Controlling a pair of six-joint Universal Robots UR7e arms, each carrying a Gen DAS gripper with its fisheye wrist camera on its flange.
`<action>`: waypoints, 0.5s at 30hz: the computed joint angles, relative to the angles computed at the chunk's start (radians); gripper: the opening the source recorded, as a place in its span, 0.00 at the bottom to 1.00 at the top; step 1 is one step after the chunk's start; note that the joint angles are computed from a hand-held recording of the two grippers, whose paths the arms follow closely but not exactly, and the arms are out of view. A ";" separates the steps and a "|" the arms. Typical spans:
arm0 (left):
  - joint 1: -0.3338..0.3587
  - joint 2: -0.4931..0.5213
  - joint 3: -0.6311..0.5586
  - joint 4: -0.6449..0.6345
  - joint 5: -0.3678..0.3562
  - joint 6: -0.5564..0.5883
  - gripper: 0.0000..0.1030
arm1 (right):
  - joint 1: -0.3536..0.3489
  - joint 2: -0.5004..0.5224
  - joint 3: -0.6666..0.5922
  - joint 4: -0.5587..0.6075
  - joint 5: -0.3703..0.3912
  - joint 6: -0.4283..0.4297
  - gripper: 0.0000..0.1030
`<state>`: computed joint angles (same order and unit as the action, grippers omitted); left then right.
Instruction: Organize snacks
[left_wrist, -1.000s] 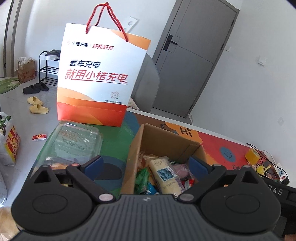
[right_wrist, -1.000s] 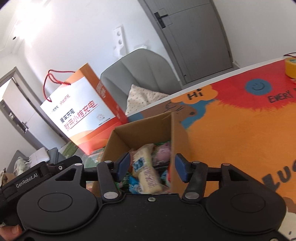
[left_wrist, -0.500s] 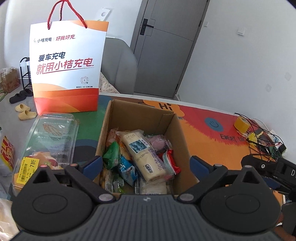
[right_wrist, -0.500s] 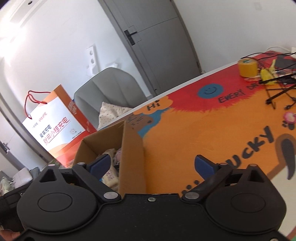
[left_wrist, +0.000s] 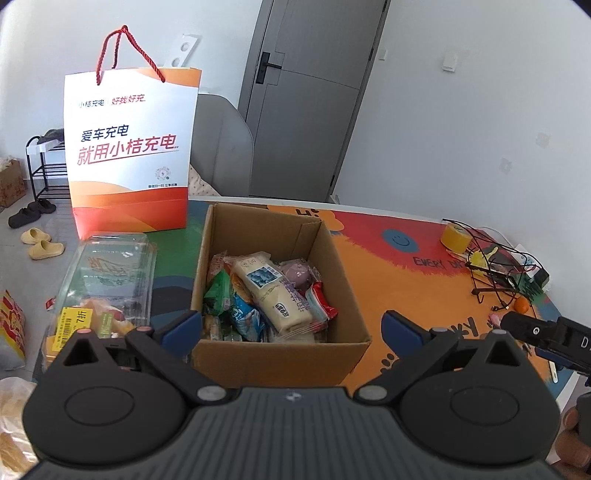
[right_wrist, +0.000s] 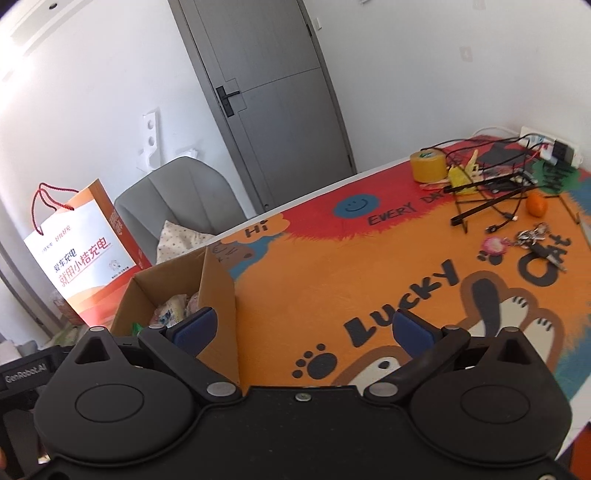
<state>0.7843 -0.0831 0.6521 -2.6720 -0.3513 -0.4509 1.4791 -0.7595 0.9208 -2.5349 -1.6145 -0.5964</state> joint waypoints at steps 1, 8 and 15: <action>-0.006 -0.010 0.022 -0.005 0.012 -0.005 1.00 | 0.001 -0.012 0.021 -0.017 0.001 -0.007 1.00; -0.054 -0.032 0.091 -0.109 0.079 0.097 1.00 | -0.002 -0.103 0.150 -0.049 0.041 -0.023 1.00; -0.071 -0.038 0.109 -0.174 0.068 0.185 1.00 | -0.011 -0.165 0.213 -0.046 0.057 -0.030 1.00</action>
